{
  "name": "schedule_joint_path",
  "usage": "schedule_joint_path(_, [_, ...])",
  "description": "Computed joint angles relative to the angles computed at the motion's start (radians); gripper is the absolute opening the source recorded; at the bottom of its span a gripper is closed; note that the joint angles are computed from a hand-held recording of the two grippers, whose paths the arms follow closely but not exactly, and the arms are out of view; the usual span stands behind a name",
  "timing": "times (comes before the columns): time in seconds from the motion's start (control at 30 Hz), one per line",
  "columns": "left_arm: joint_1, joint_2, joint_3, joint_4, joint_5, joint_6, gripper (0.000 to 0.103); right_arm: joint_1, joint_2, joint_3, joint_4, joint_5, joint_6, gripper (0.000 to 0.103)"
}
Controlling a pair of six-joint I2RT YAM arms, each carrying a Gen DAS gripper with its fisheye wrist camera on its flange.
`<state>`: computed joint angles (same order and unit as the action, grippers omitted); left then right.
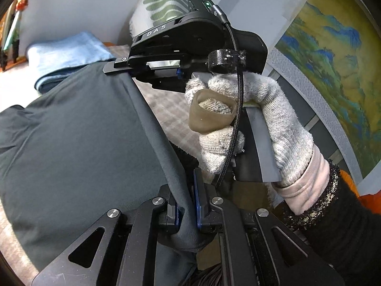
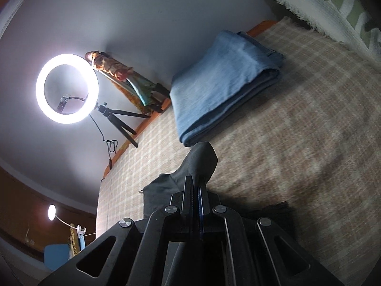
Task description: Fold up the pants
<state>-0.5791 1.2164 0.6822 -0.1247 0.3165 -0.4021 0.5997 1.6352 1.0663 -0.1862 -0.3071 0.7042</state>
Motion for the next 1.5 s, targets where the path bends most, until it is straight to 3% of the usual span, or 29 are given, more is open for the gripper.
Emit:
schedule_joint_path(0.33, [-0.081,0.106,0.086,-0.011,-0.051,-0.013,0.008,-0.063,-0.038,-0.056,-0.023,-0.012,-0.052,0.003])
schedule_joint_path(0.43, [-0.107,0.146,0.123,-0.018,-0.057,-0.004,0.016,-0.074,-0.07,-0.069,-0.046,0.011,-0.074,0.01])
schedule_joint_path(0.5, [-0.122,0.172,0.147,-0.018,-0.057,-0.006,0.017,-0.076,-0.1,-0.078,-0.064,0.039,-0.091,0.027])
schedule_joint_path(0.67, [-0.143,0.181,0.168,-0.031,-0.054,-0.016,0.019,-0.087,-0.164,-0.1,-0.099,0.08,-0.118,0.036])
schedule_joint_path(0.83, [-0.114,0.05,0.12,-0.106,-0.067,0.018,0.021,-0.066,-0.202,-0.11,-0.12,0.092,-0.172,0.048])
schedule_joint_path(0.87, [-0.097,0.012,0.106,-0.131,-0.068,0.023,0.023,-0.055,-0.207,-0.11,-0.129,0.098,-0.188,0.054])
schedule_joint_path(0.97, [0.002,-0.12,0.056,-0.221,-0.048,0.038,0.047,-0.022,-0.22,-0.122,-0.143,0.117,-0.237,0.062])
schedule_joint_path(1.07, [0.13,-0.218,0.025,-0.312,0.0,0.061,0.051,-0.003,-0.227,-0.142,-0.151,0.125,-0.259,0.066])
schedule_joint_path(1.13, [0.231,-0.255,0.015,-0.375,0.03,0.104,0.06,0.007,-0.237,-0.162,-0.15,0.128,-0.268,0.074])
schedule_joint_path(1.33, [0.483,-0.288,-0.007,-0.474,0.111,0.178,0.06,0.045,-0.252,-0.197,-0.142,0.135,-0.298,0.086])
schedule_joint_path(1.5, [0.607,-0.25,-0.04,-0.459,0.206,0.19,0.06,0.05,-0.217,-0.21,-0.135,0.119,-0.321,0.097])
